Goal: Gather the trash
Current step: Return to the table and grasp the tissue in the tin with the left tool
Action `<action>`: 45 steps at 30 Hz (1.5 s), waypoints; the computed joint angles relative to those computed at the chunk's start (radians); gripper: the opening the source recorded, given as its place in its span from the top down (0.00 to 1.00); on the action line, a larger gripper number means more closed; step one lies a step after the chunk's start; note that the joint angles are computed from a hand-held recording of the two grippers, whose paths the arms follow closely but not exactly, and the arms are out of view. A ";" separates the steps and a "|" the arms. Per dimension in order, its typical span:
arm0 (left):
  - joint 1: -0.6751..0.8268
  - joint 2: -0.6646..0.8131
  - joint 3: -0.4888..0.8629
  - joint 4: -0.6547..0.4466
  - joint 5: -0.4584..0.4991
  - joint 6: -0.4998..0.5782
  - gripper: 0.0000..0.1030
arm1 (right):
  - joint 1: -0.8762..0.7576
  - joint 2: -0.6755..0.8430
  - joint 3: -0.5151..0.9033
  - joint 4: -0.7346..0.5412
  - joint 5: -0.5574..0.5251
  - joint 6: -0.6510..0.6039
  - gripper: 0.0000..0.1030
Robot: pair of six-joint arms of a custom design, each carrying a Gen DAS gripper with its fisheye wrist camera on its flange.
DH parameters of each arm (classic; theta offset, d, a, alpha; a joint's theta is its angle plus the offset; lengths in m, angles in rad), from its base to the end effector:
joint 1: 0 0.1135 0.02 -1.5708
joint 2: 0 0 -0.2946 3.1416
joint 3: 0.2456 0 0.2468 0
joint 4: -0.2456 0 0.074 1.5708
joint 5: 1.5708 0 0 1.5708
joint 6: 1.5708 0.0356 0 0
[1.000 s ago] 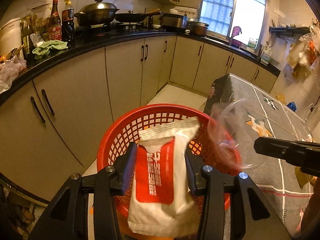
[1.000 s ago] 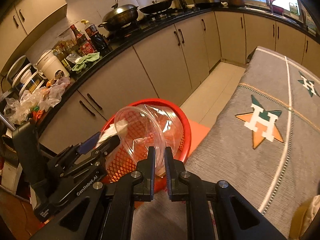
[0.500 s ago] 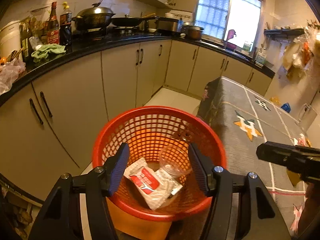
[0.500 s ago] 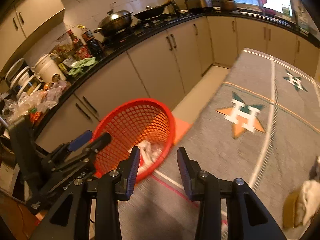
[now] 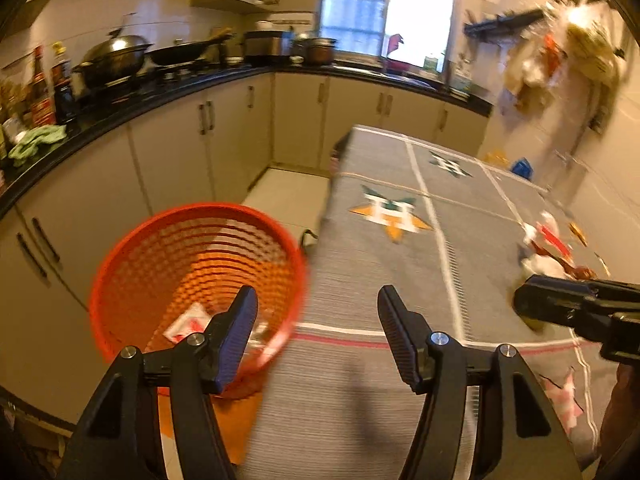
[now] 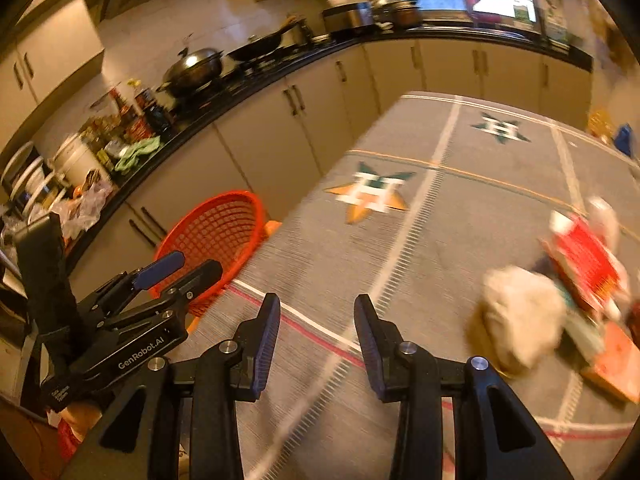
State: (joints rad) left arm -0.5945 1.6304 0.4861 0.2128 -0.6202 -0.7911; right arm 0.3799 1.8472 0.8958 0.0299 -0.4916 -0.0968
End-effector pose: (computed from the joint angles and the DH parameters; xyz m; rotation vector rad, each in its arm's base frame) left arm 0.2209 -0.1244 0.1318 -0.4626 2.2364 0.0798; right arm 0.3206 0.1461 0.1529 -0.7866 2.3534 0.7315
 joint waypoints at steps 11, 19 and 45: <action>-0.114 0.209 0.326 -0.138 0.069 0.040 0.35 | -0.453 -0.007 -0.024 -0.042 -0.122 -0.126 0.60; -0.140 0.399 0.648 -0.266 0.161 0.146 0.31 | -0.651 0.077 0.071 -0.129 -0.226 -0.163 0.60; -0.142 0.501 0.810 -0.276 0.171 0.223 0.75 | -0.692 0.263 0.201 -0.180 -0.169 -0.155 0.57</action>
